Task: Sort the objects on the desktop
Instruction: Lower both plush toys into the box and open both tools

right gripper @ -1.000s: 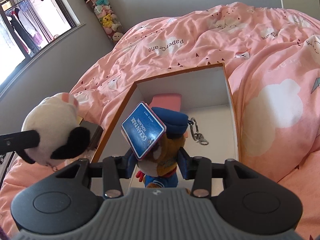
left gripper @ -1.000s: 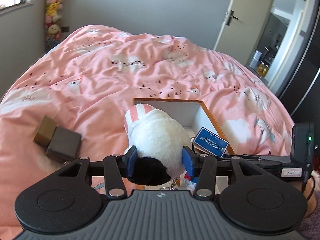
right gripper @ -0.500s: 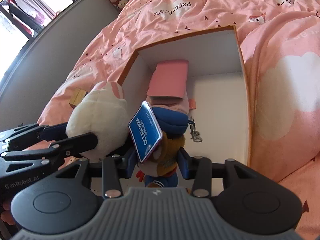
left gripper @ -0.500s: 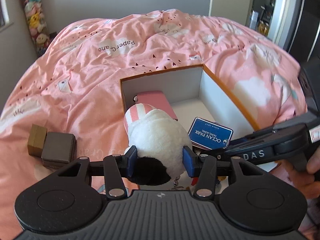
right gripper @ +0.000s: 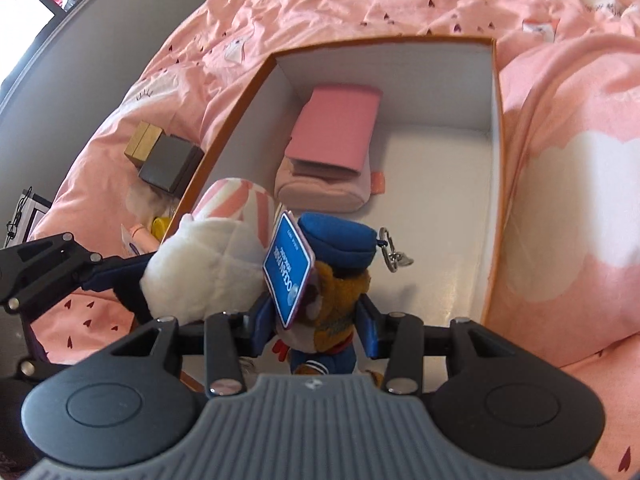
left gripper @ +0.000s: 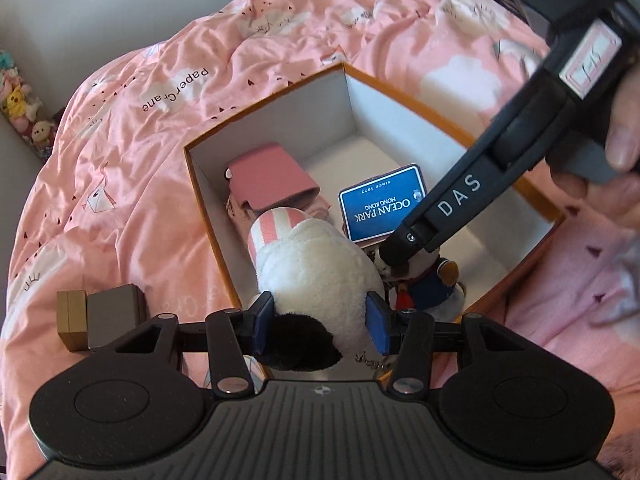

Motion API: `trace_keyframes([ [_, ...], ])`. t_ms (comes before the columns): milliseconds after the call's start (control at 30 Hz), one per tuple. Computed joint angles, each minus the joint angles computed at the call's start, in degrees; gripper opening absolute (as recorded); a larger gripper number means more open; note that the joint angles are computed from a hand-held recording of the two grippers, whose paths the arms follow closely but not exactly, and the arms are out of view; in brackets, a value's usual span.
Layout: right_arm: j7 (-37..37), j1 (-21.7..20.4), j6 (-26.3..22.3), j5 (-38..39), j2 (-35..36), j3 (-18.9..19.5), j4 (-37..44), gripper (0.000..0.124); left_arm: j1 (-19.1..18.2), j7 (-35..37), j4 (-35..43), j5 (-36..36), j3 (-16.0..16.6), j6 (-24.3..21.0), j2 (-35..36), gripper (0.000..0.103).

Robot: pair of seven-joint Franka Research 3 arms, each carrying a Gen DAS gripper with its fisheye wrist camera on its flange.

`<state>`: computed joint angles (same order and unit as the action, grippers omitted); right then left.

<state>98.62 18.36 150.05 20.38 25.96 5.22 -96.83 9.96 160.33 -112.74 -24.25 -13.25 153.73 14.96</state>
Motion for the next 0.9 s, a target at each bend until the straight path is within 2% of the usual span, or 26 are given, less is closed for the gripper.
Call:
trace_keyframes([
  [200,0.5,0.5,-4.6,-1.4,3.2,-0.4,4.8,0.047,-1.4,-6.1,3.4,6.9,2.1,-6.1,1.8,0.061],
  [300,0.8,0.4,-6.0,-1.4,4.4,-0.4,6.3,0.047,-1.0,-7.5,4.9,7.8,2.1,-9.3,2.5,0.063],
  [433,1.1,0.4,-5.8,-1.3,5.3,-0.4,6.9,0.047,-0.9,-8.8,5.2,8.5,2.2,-9.8,2.7,0.063],
  [600,1.3,0.7,-5.9,-1.7,5.7,-0.4,7.4,0.05,0.4,-8.3,6.0,5.6,1.5,-11.4,2.6,0.063],
  [733,1.3,0.7,-5.6,-1.7,5.6,-0.3,7.0,0.051,2.6,-5.1,6.8,-1.8,0.6,-13.1,1.8,0.063],
  [900,1.5,0.9,-7.0,-1.7,5.6,-0.2,7.4,0.059,3.5,-4.2,7.4,-8.8,1.5,-12.9,0.8,0.063],
])
